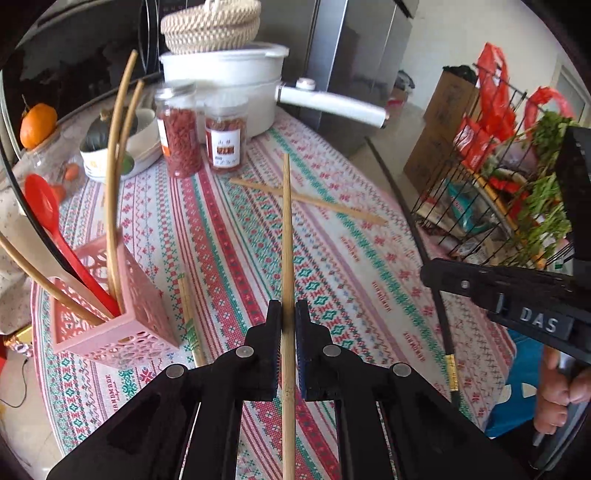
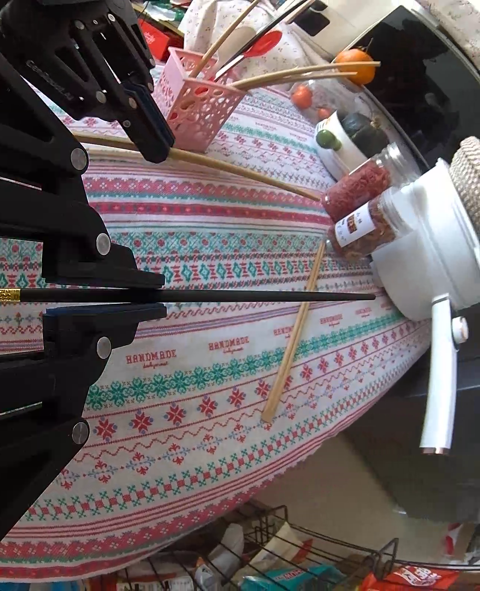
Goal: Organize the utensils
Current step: 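Grasp and lift a wooden chopstick with the left tool while the right tool lifts the black chopstick, then lower the wooden chopstick into the pink basket and open the left tool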
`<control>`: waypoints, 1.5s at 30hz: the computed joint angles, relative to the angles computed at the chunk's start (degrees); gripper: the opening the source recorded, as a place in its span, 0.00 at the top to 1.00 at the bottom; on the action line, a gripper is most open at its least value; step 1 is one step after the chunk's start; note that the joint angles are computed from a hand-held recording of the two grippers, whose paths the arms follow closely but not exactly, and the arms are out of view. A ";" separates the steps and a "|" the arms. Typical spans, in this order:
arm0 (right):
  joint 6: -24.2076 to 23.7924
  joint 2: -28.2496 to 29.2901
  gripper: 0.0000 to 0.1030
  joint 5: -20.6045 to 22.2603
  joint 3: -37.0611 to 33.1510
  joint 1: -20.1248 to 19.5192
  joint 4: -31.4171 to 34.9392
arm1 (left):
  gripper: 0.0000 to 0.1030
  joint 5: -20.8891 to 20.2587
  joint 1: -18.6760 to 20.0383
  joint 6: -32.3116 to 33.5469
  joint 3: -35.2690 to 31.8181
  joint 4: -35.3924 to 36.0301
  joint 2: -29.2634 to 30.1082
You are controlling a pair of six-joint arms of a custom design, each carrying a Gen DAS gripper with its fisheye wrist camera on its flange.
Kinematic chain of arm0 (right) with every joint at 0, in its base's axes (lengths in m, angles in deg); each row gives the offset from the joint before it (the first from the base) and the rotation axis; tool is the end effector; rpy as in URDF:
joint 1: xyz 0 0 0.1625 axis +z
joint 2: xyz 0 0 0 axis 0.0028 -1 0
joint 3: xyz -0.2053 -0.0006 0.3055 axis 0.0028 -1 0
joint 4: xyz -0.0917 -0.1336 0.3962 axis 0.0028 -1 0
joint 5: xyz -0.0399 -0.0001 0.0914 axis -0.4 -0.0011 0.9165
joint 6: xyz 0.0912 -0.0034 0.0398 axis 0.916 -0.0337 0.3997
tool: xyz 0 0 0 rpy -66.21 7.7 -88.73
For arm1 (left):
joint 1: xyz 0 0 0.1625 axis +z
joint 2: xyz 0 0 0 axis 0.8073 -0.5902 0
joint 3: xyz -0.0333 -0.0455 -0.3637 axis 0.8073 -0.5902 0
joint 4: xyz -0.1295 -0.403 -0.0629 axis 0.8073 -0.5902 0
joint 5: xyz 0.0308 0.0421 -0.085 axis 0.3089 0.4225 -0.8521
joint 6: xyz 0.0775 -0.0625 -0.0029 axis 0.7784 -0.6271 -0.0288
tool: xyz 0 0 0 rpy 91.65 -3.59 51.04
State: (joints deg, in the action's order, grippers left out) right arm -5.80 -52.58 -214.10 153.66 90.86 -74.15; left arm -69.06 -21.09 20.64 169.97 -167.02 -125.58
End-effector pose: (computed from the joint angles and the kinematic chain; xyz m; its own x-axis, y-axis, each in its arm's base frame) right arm 0.0813 -0.3799 0.3461 -0.8138 0.3837 0.4365 0.0104 0.7606 -0.6492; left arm -0.4169 -0.4749 0.0050 -0.6028 0.6889 -0.4025 0.7707 0.6333 -0.0703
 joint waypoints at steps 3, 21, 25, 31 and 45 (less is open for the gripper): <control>-1.33 -0.05 0.95 0.70 0.46 1.90 -4.42 | 0.93 -0.74 -0.77 1.60 3.14 -4.68 -3.90; -7.06 9.59 0.95 1.60 -1.47 7.80 -21.61 | 0.93 9.07 2.46 17.91 6.27 -49.30 -2.16; -7.28 9.94 0.95 1.36 -1.09 7.19 -22.91 | 0.93 10.50 3.69 21.82 3.40 -52.73 2.07; -6.82 11.55 0.95 1.17 -1.14 6.75 -26.44 | 0.93 11.08 5.28 28.50 0.29 -56.83 6.91; -11.07 18.08 0.95 2.53 -2.44 9.58 -36.16 | 0.92 6.93 5.77 14.36 9.75 -39.72 -4.77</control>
